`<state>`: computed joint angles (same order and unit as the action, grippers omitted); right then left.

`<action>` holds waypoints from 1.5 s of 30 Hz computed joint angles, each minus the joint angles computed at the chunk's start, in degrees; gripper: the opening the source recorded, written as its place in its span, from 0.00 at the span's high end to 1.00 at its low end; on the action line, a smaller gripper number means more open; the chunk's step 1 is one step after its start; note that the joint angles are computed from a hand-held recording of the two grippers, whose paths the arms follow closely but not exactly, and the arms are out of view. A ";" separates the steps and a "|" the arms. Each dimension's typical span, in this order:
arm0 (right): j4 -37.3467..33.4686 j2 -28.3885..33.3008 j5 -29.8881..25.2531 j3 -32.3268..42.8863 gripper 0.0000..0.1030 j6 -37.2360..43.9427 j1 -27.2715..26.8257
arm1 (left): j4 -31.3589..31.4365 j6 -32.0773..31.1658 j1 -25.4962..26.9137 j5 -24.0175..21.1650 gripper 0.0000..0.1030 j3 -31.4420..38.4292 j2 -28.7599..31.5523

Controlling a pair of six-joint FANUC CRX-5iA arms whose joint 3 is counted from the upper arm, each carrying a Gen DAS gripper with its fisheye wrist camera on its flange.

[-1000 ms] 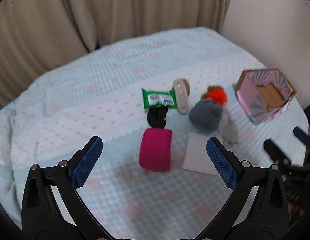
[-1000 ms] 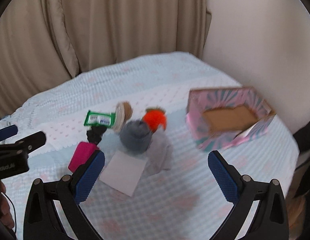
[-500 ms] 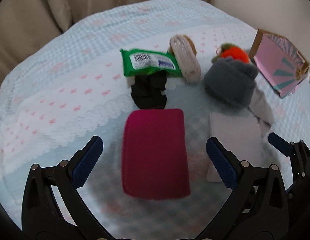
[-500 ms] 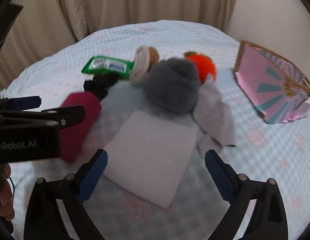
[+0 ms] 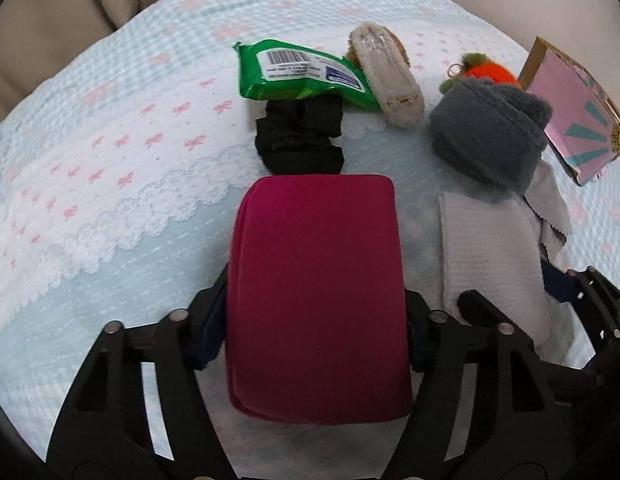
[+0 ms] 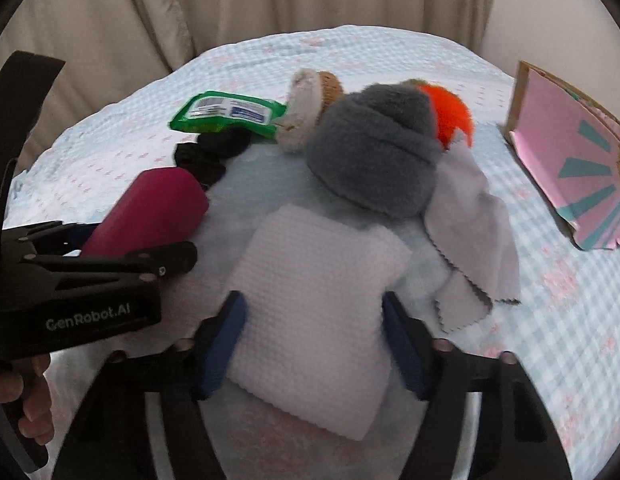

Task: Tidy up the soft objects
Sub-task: 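Grasp the magenta pouch with the left tool while the right tool grasps the white cloth, then carry the magenta pouch and white cloth into the box and release both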

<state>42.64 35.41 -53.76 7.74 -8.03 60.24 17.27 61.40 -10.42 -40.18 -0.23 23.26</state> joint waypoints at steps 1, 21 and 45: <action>0.02 0.17 0.38 0.28 0.53 0.45 -0.09 | 0.09 0.01 0.04 0.11 0.42 -0.20 -0.14; 0.18 -6.16 -2.12 1.03 0.88 3.48 0.85 | -2.98 7.56 0.91 -7.78 0.54 2.27 -8.59; 1.76 -36.15 -16.52 -10.63 0.88 11.91 -2.45 | -17.08 35.33 -18.84 -30.34 0.54 43.76 -0.94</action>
